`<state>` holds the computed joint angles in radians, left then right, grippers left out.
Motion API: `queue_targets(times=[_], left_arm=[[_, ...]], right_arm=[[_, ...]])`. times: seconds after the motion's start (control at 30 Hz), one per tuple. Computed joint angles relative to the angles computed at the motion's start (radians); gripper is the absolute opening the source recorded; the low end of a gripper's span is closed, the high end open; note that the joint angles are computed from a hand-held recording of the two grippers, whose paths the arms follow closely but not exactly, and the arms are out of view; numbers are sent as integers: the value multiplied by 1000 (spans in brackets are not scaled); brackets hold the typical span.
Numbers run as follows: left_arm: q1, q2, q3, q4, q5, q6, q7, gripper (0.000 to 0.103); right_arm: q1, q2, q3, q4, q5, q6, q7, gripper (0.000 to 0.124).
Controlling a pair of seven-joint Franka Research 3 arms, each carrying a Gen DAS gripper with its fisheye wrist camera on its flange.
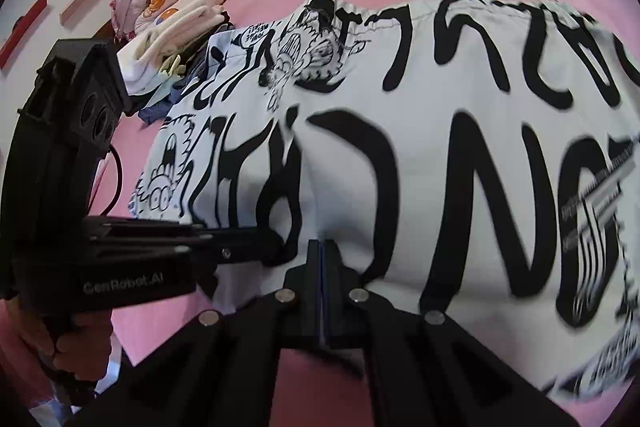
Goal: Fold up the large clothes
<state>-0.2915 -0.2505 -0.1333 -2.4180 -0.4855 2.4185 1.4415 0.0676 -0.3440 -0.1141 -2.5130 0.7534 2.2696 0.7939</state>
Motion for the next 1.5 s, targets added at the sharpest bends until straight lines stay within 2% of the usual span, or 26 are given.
queue_targets(times=[0.1, 0.23, 0.4, 0.5, 0.63, 0.73, 0.77, 0.83, 0.9, 0.93, 1.03, 1.13, 1.27, 1.37, 1.43, 1.5], left_arm=[[2, 71, -2, 35, -42, 99, -7, 2], [47, 147, -23, 92, 48, 204, -112, 2], [81, 257, -36, 170, 4, 281, -111, 2], [103, 302, -50, 187, 69, 338, -205, 1], [134, 323, -58, 187, 113, 387, -306, 1], [151, 327, -52, 185, 218, 394, -374, 1], [155, 326, -48, 183, 256, 389, -396, 1], [164, 323, -44, 180, 312, 385, -421, 1], [175, 309, -40, 171, 345, 370, -439, 1], [175, 297, -32, 161, 402, 365, -489, 1], [196, 271, -23, 135, 395, 363, -472, 1], [208, 254, -14, 116, 407, 363, -475, 1], [229, 243, 1, 142, 647, 261, -633, 1], [249, 228, 15, 122, 637, 264, -607, 1], [258, 226, 18, 123, 663, 257, -595, 1], [267, 223, 16, 139, 793, 204, -639, 1]], right_arm=[[18, 89, -13, 65, 82, 14, -56, 0], [20, 176, 2, 133, 175, 37, -115, 0], [15, 253, 34, 191, 250, 103, -130, 0], [11, 302, 48, 234, 272, 151, -117, 0], [-17, 353, 47, 283, 297, 125, -96, 0], [-28, 348, 55, 280, 281, 195, -97, 0], [-37, 351, 50, 284, 282, 195, -88, 0], [-67, 371, 31, 310, 302, 128, -75, 0], [-84, 363, 27, 303, 279, 160, -83, 0], [-89, 359, 27, 299, 267, 166, -86, 0], [-104, 338, 18, 265, 151, 279, -18, 0], [-139, 330, -9, 257, 129, 280, 33, 0], [-162, 302, -13, 220, -29, 396, 126, 0], [-186, 305, -24, 222, -141, 432, 267, 0], [-193, 296, -29, 223, -148, 429, 300, 0], [-198, 284, -26, 212, -216, 440, 338, 0]])
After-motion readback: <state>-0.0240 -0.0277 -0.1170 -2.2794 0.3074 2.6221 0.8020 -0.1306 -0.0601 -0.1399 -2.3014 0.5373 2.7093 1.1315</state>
